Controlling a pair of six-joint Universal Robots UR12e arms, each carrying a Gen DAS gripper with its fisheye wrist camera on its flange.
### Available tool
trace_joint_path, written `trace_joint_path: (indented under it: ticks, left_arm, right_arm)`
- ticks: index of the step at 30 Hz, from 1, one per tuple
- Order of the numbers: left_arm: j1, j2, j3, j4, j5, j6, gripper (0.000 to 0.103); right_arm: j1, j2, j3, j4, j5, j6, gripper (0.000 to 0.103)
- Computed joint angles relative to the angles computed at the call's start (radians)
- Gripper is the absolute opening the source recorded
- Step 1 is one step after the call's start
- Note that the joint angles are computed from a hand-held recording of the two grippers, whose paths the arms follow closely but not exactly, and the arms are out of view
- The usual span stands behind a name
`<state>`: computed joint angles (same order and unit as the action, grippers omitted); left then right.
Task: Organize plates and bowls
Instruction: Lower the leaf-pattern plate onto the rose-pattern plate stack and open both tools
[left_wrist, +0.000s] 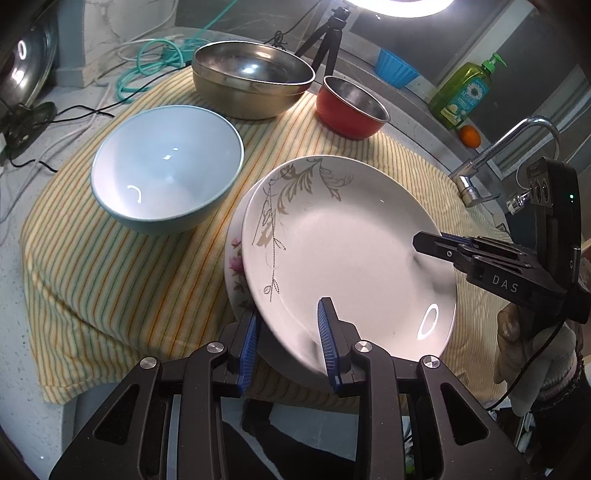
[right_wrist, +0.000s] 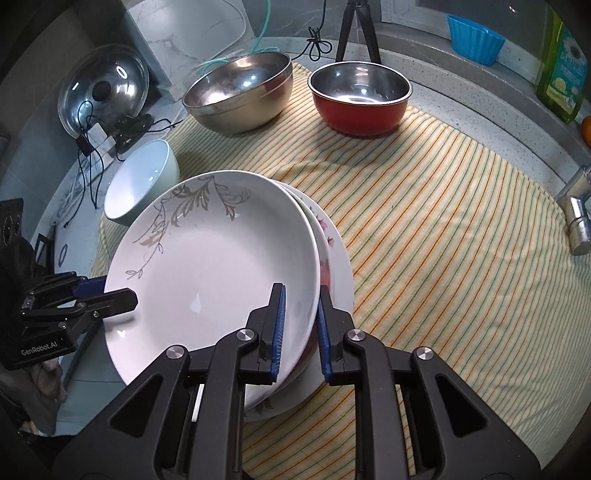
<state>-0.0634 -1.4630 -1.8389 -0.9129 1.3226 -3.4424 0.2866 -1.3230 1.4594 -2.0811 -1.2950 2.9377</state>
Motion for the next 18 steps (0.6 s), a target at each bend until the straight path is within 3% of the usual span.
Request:
trace_joint_path:
  ticks: [13, 18]
  left_arm:
    - [-0.019, -0.011, 0.018, -0.02, 0.057, 0.024, 0.028]
    - [-0.021, -0.013, 0.022, -0.017, 0.064, 0.027, 0.028]
  right_arm:
    - [0.031, -0.015, 0.025, -0.07, -0.119, -0.067, 0.02]
    - [0.02, -0.015, 0.024, -0.049, -0.1, -0.053, 0.025]
